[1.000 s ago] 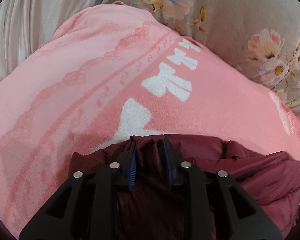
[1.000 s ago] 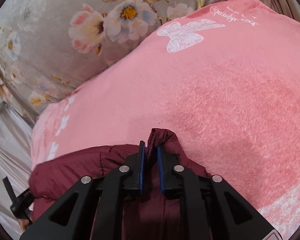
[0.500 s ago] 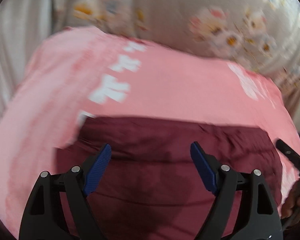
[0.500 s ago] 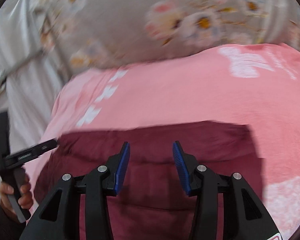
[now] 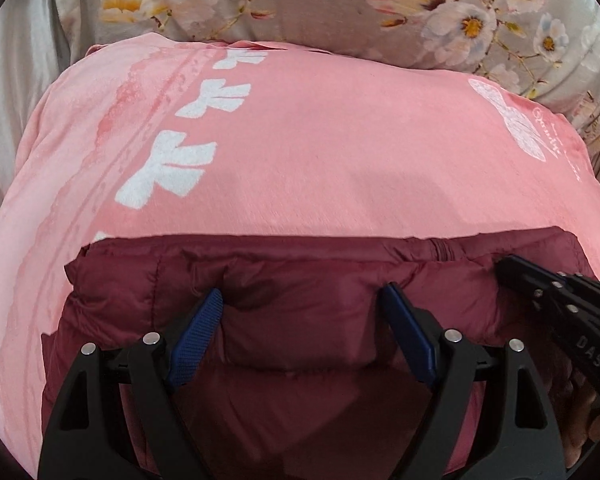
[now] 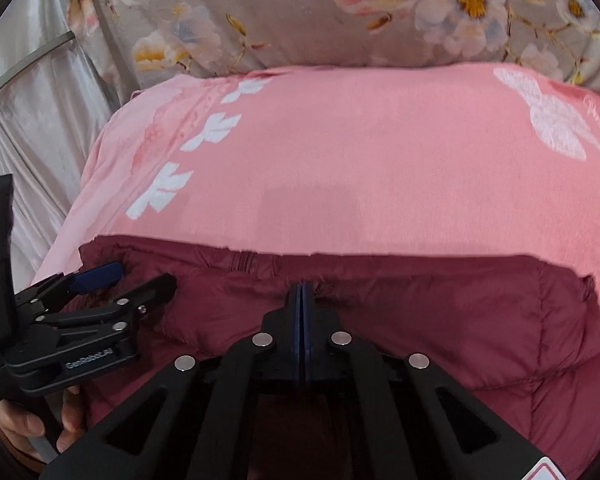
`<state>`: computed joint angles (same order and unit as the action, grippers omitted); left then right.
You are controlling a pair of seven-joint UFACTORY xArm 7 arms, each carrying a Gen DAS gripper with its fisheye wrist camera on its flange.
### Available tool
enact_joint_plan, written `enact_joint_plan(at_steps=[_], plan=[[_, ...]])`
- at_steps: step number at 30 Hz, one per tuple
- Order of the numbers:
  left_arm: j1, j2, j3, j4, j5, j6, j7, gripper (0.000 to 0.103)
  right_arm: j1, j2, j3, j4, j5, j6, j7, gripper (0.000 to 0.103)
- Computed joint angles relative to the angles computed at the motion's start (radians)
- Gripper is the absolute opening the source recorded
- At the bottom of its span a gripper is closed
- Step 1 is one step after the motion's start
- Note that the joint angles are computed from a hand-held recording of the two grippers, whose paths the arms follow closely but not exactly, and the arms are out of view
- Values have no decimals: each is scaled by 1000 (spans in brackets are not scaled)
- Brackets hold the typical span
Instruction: Fold large clothes
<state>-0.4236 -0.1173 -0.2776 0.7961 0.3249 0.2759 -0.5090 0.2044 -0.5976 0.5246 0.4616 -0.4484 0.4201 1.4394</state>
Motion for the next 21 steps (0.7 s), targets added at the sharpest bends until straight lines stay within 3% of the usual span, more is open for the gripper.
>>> enact_joint_plan(at_steps=[5, 10, 16, 21], plan=[[32, 54, -4, 41, 140, -20, -126, 81, -67, 26, 31, 17, -55, -28, 29, 0], [20, 101, 25, 52, 229, -61, -213, 85, -120, 99, 32, -11, -90, -140, 87, 0], [-3, 130, 56, 70, 457, -73, -422, 89, -176, 102, 103, -11, -149, -146, 159, 0], [-19, 140, 69, 79, 488, -62, -445, 90, -186, 94, 111, -21, -175, -161, 200, 0]])
